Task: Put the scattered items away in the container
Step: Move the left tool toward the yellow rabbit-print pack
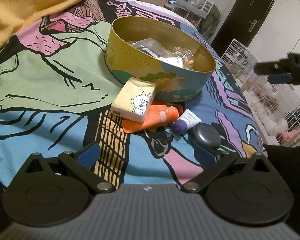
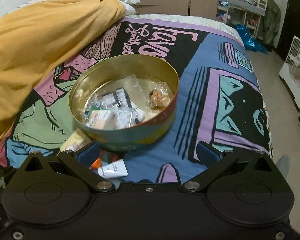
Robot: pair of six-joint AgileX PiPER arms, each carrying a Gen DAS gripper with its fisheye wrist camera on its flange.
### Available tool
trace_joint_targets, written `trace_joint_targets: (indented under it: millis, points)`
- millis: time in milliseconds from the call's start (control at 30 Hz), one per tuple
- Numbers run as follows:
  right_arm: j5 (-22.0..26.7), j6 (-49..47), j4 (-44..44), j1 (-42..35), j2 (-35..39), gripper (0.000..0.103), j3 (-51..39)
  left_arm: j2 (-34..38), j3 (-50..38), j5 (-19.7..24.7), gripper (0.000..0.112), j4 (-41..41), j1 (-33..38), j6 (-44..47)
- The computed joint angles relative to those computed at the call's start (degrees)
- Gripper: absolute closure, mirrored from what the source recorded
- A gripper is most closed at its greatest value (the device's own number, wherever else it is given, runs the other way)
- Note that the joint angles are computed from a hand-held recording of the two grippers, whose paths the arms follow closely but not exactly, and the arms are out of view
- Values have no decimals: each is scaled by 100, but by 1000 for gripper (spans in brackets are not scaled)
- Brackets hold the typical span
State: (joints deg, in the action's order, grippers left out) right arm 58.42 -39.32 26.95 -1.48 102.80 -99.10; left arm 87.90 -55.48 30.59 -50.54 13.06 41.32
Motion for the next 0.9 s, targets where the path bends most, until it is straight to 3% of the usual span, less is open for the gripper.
trace_joint_targets:
  millis: [433,700,900]
  points:
    - [-789,-1972,1272,-926,-564,0,2091,-130,-28,-180,9,645,-208,-440]
    - [-730,-2317,1778,-1264,-315,0,2234,13,-277,28,9,402,-132,0]
    - [-674,-2322,2088,-1338,-195,0,2227,296,-830,82,9,685,-208,106]
